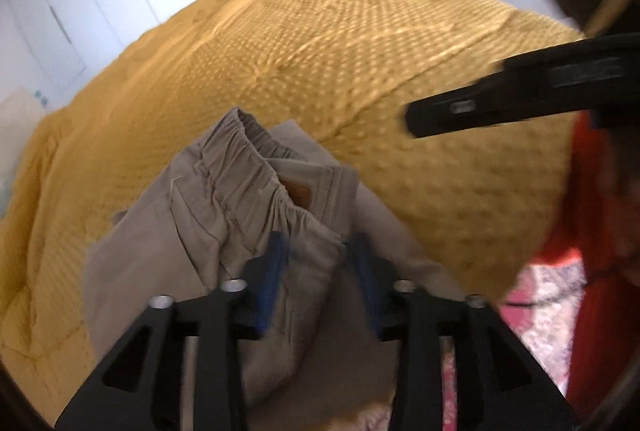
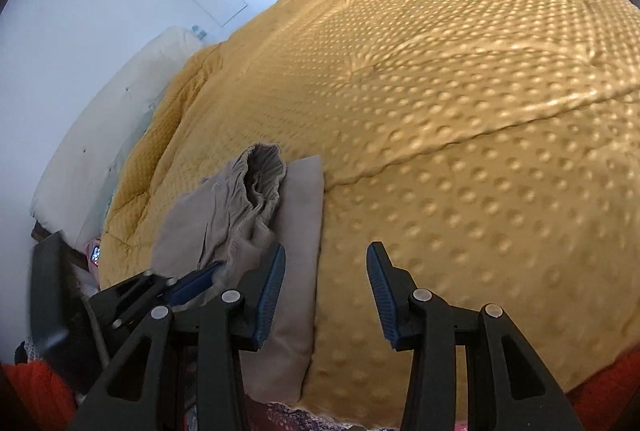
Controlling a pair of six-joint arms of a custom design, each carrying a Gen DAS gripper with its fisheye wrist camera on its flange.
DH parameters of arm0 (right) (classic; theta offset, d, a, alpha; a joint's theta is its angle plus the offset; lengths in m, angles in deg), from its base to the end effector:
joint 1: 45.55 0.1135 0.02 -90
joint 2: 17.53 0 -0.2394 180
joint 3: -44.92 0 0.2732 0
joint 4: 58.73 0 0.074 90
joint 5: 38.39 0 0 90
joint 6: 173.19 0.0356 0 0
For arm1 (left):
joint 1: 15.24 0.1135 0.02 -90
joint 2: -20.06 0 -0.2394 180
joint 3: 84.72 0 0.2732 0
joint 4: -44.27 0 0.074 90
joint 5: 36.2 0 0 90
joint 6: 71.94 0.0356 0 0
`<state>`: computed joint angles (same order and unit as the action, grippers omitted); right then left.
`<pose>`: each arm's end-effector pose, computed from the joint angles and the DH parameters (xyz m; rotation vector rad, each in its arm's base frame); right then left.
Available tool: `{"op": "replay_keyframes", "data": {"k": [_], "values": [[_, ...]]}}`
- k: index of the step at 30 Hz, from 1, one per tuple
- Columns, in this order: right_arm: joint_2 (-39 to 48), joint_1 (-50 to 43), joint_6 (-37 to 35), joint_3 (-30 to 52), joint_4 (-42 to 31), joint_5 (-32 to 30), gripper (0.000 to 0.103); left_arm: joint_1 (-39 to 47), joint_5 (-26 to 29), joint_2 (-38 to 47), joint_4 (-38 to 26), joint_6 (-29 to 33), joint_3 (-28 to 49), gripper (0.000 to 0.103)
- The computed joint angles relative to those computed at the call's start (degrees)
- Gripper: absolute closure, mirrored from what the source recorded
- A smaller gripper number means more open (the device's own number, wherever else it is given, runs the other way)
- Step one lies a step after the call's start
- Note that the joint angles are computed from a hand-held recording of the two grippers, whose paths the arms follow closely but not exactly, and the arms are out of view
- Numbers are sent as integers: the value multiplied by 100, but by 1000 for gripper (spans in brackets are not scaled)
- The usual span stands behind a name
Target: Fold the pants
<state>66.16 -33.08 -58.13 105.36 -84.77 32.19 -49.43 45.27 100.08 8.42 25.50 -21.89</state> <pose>0.3049 0.0795 0.1621 0.1157 2.4880 0.6994 0.2554 -0.1671 0.1813 0.8239 2.3413 -0.0118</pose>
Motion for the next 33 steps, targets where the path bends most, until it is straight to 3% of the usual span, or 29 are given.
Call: {"op": "replay_keyframes", "data": {"k": [3, 5, 10, 13, 15, 16, 17, 19, 21, 22, 26, 30, 33], "values": [[54, -36, -10, 53, 126, -388, 59, 583, 847, -1356, -582, -8, -355, 32], [208, 12, -279, 295, 40, -803, 59, 1296, 1281, -2052, -931, 58, -466, 31], [948, 431, -1577, 1393, -767, -990, 59, 3179, 1424, -2469, -802, -4, -706, 33], [1598, 774, -2564, 2361, -1779, -995, 60, 3899, 1427, -2369, -512, 47, -1033, 49], [2138, 1016, -2913, 3065, -2601, -540, 60, 4130, 1484, -2148, -414, 44, -1131, 51], [2380, 1175, -2923, 3327, -2849, -55, 60, 4221, 1524, -2092, -364, 66, -1205, 51], [2527, 1225, -2894, 3446, -2892, 29, 59, 4239, 1525, -2048, -330, 71, -1237, 51], [2673, 1226, -2778, 3491, -2802, -304, 64, 4316, 1617, -2046, -354, 137, -1273, 51], [2799, 1354, -2758, 3681, -2902, -213, 90, 4243, 1582, -2020, -307, 76, -1252, 51], [2799, 1417, -2812, 3775, -2990, -134, 95, 4179, 1581, -2007, -323, 16, -1189, 51], [2246, 1503, -2928, 3799, -2780, 157, 96, 4050, 1787, -2281, -347, 69, -1289, 49], [2850, 1244, -3087, 4217, -3095, 410, 95, 3356, 1498, -1533, -397, 114, -1176, 49], [3353, 1143, -3133, 4498, -3508, 147, 88, 3110, 1177, -1183, -200, 108, -1213, 48]]}}
